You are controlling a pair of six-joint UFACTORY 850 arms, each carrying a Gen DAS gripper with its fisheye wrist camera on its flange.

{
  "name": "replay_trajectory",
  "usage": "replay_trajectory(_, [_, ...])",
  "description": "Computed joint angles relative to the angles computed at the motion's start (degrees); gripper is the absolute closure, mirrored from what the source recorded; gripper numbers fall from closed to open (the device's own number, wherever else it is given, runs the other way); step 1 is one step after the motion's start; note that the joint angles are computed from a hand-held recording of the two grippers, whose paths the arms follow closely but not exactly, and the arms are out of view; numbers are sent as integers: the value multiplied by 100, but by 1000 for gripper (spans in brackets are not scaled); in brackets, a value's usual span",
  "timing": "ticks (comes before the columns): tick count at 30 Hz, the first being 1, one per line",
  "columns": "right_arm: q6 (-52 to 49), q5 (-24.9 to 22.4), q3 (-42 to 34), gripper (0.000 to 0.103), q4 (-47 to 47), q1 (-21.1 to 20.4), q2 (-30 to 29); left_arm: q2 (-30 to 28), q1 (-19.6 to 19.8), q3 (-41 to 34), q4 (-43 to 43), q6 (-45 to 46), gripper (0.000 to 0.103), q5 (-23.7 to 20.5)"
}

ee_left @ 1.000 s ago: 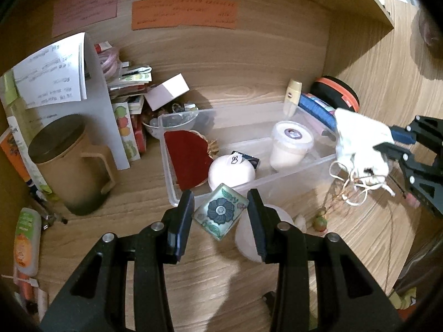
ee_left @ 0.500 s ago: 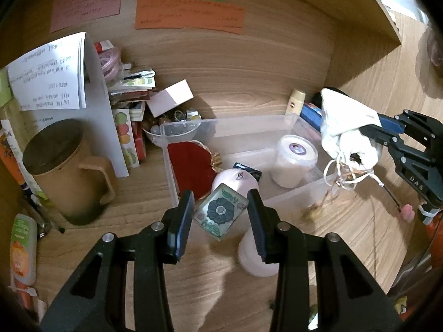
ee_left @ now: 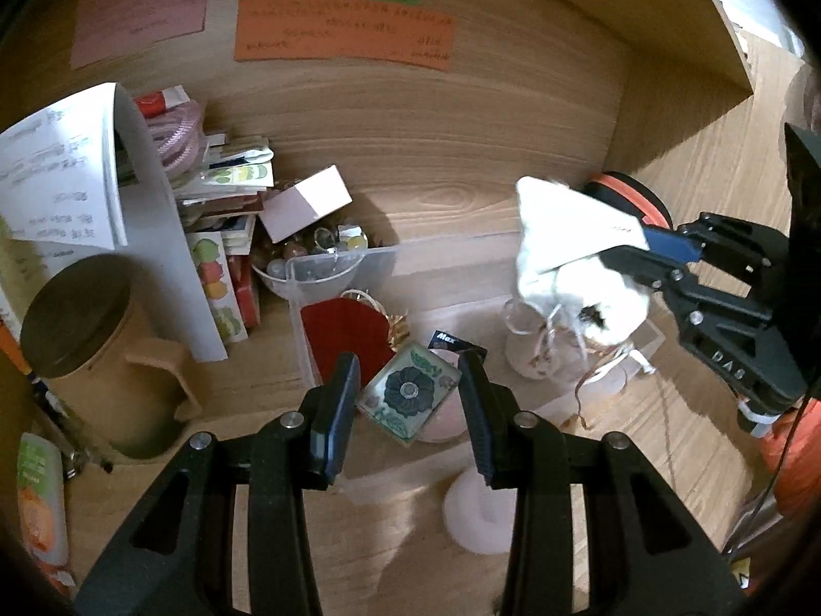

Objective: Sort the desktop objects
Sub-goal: 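Carry the white bag with the right gripper while the left carries the green coaster over the clear box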

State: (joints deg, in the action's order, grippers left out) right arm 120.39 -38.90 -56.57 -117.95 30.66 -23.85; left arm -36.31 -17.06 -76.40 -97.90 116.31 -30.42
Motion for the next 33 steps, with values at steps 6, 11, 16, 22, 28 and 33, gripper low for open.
replay_trajectory(6, [271,186,-202,88,-317,-119,-207,-160,-55,-227,341,-359,64,33])
replay_trajectory(11, [423,326,-294,88,-577,-170,-305,-307,-123,-391,658,-672,64,145])
replay_trajectory(16, [528,492,-356,84,-780,-191,-388,-415,-142,-511,883,-902,64,197])
replay_trajectory(22, [359,463,-408,82,-782,-91,-472,-500,-192,-602,956,-936,64,282])
replay_trajectory(28, [334,690,-469,62,-824,-38,-500,-485,-216,-561,800,-752,64,371])
replay_trajectory(33, [289,812,-476,61,-852,31,-498,-456,-225,-520,771,-706,64,423])
